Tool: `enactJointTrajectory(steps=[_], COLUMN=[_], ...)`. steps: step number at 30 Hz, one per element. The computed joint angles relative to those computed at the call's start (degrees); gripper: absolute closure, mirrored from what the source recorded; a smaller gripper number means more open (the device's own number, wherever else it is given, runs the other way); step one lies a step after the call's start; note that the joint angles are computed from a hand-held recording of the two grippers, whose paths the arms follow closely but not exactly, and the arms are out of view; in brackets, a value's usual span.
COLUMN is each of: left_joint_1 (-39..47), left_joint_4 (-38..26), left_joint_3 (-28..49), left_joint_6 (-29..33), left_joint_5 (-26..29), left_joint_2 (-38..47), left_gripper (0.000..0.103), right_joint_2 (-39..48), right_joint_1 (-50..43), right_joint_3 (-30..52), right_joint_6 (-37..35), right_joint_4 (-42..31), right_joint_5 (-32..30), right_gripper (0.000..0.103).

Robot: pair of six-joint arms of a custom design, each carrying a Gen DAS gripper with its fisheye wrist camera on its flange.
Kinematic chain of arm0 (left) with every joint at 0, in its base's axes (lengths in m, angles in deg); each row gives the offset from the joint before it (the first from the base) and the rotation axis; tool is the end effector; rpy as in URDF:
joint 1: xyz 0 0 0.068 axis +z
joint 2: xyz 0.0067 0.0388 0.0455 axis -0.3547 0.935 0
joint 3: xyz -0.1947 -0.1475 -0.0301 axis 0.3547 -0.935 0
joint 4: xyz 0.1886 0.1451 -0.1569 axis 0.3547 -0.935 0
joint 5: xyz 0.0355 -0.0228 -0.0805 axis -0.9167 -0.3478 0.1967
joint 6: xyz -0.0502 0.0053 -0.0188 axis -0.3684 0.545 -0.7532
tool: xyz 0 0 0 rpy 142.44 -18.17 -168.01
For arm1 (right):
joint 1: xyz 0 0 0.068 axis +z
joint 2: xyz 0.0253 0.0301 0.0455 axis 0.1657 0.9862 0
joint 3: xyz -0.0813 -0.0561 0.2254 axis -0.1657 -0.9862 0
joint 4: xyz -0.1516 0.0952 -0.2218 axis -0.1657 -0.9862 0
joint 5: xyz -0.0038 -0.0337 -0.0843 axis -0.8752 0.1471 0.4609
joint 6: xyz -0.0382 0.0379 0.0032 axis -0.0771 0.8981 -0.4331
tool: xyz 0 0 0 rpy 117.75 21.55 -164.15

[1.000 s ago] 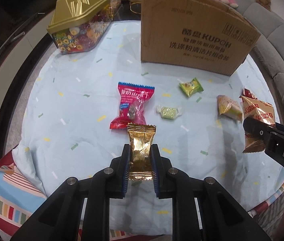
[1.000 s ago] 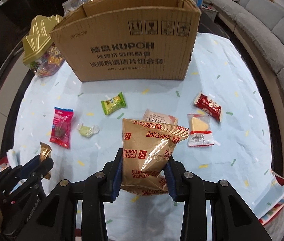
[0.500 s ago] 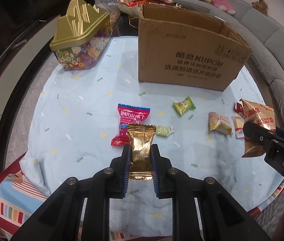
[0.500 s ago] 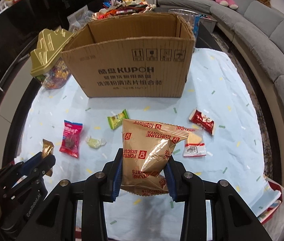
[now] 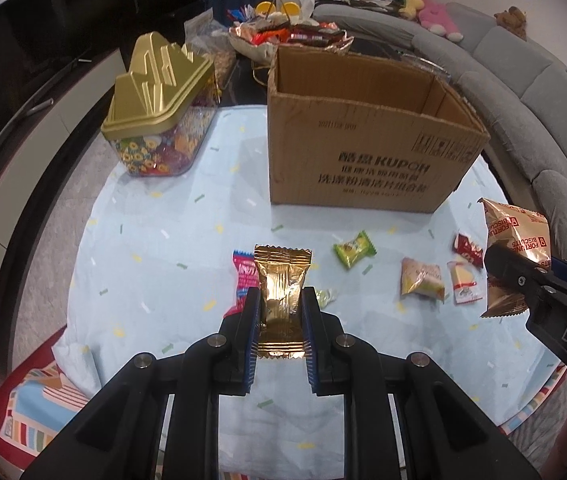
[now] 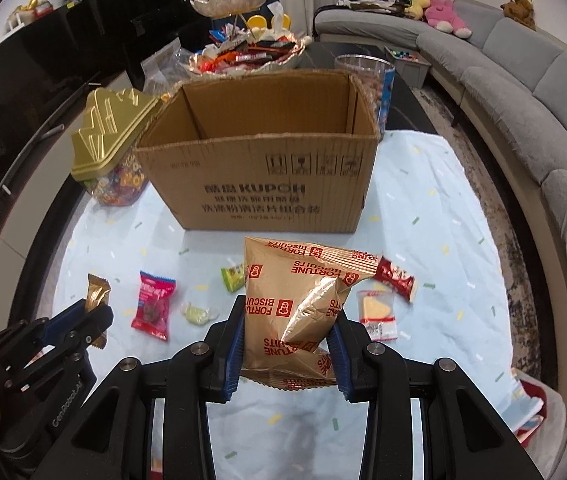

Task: Organize snacks
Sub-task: 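Lift the gold candy with the left tool while the right lifts the biscuit bag toward the box, then carry the gold candy in the left tool while the right carries the biscuit bag over the box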

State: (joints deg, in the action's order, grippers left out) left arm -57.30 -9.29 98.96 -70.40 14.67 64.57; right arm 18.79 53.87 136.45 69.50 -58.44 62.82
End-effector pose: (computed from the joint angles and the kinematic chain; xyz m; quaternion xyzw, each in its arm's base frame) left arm 0.1649 -0.1034 0.2083 -0.2186 0.9444 0.0576 0.2388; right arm 0.2558 0.2481 0.2132 -0.2412 0.9309 0.1201 0.2465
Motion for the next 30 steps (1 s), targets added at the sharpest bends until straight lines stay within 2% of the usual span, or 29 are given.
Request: enactJointTrajectory(steps=[19, 30], left_joint_1=[6.91, 11.09], left_joint_4=[3.56, 6.41], left_joint_3=[8.08, 13.75], left_joint_6=[10.41, 17.22], left_joint_5=[-0.59, -1.09], left_joint_2=[4.16, 8.36], left_gripper=[0.083, 0.083], right_joint_2=[0.93, 5.75], right_joint_1=[-0.5, -1.79], right_joint_3=[7.26, 15.31], right_joint_6=[-1.9, -3.59], right_joint_4=[-1.2, -2.6], right_joint_5=[1.11, 1.44], right_gripper=[0.065, 0.065])
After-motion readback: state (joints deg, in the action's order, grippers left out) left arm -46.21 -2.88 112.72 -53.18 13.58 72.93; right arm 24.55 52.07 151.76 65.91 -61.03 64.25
